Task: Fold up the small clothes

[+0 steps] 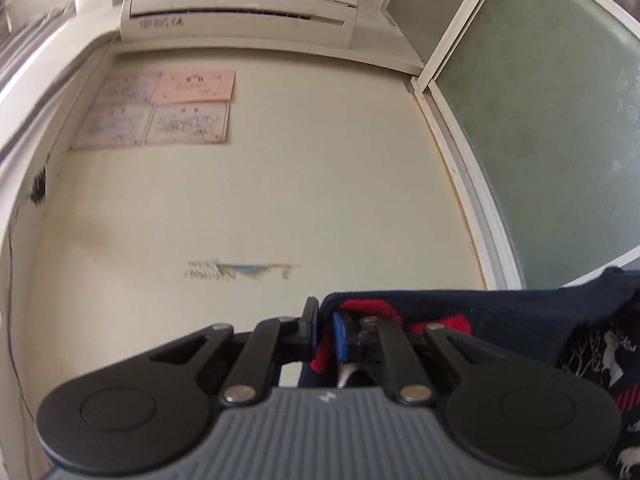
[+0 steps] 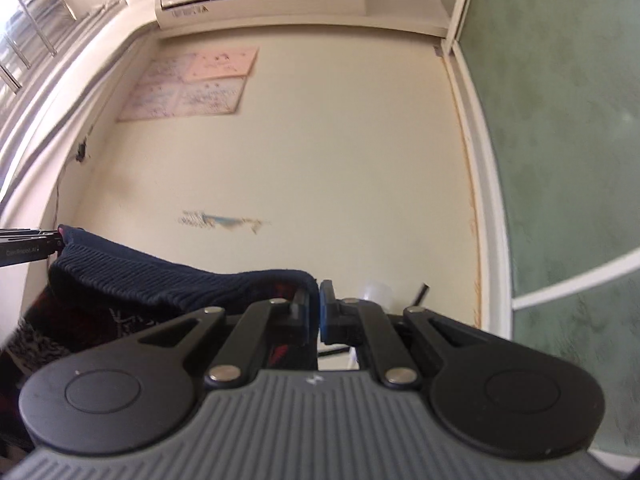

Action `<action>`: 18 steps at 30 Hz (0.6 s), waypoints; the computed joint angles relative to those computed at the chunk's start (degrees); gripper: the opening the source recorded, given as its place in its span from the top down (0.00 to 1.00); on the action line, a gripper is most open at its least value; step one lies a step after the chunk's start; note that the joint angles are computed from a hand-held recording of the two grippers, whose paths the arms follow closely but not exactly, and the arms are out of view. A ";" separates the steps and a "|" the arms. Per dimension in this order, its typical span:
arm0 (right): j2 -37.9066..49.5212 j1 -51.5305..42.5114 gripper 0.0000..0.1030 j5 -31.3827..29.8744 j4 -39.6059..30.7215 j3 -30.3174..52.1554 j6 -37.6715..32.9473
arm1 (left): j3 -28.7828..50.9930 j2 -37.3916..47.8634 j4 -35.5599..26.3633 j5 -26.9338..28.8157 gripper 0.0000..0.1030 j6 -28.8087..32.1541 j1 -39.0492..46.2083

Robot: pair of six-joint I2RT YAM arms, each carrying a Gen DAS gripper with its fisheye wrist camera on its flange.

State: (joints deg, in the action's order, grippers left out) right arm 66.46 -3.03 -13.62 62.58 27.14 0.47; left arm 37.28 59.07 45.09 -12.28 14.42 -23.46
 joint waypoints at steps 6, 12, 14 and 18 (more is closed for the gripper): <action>2.20 0.01 0.93 -5.05 -7.83 9.47 1.52 | 4.57 1.14 -5.20 -2.06 0.92 1.68 4.29; 14.46 4.39 0.93 -5.08 -12.63 18.82 -2.06 | 9.71 15.08 -6.14 -4.91 0.92 -1.70 10.65; 22.06 7.27 0.93 -2.48 -16.10 25.40 -3.53 | 16.46 25.70 -7.63 -8.19 0.88 -2.01 11.52; 44.81 13.01 0.85 5.25 -28.84 48.92 -4.54 | 39.25 53.50 -19.83 -20.13 0.75 0.96 11.34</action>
